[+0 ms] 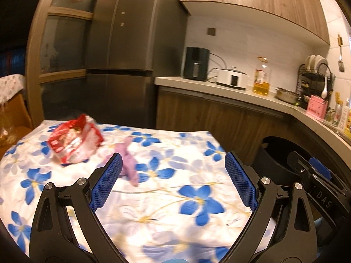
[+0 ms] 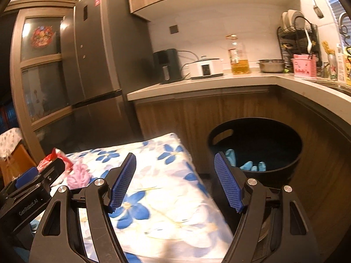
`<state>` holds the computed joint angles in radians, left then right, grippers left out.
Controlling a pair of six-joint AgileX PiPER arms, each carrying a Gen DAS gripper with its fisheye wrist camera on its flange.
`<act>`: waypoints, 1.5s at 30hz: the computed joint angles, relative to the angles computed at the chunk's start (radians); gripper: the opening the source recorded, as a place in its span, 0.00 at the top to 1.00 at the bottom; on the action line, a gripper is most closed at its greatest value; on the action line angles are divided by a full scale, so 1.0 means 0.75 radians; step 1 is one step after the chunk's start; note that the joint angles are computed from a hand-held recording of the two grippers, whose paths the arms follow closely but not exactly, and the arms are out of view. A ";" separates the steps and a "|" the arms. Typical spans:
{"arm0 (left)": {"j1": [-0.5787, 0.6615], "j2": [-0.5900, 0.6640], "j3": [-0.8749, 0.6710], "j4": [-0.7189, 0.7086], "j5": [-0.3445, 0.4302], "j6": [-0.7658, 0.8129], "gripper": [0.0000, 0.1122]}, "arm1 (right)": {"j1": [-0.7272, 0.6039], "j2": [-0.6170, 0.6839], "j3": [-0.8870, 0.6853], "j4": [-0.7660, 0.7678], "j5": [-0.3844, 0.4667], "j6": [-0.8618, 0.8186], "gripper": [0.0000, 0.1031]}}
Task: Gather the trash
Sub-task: 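Move both open tools back over the table toward the snack bag and pink glove, then grasp the red-white snack bag with the left tool while the right tool grasps the pink glove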
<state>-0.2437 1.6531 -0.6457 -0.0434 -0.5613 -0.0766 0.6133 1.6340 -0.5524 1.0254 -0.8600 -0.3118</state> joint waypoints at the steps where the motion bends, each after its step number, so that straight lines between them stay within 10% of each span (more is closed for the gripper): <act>1: 0.031 0.003 0.006 0.024 -0.005 -0.017 0.17 | 0.005 0.017 -0.021 -0.003 0.012 -0.003 0.30; 19: 0.511 0.153 -0.074 0.215 -0.055 -0.096 0.17 | 0.117 0.478 -0.613 -0.087 0.282 -0.127 0.30; 32: 0.678 0.357 -0.363 0.323 0.037 -0.213 0.17 | 0.086 0.815 -1.177 0.253 0.587 -0.599 0.31; 40: 0.719 0.531 -0.659 0.495 0.187 -0.433 0.18 | 0.058 0.944 -1.408 0.736 0.699 -1.122 0.50; 45: 0.737 0.642 -0.850 0.852 0.311 -0.811 0.27 | 0.054 0.968 -1.443 0.836 0.726 -1.240 0.79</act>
<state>0.3092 2.1348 -1.2832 0.5955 -0.3282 -0.6848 0.6540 2.3602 -1.6347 1.6527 -0.3155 -1.2417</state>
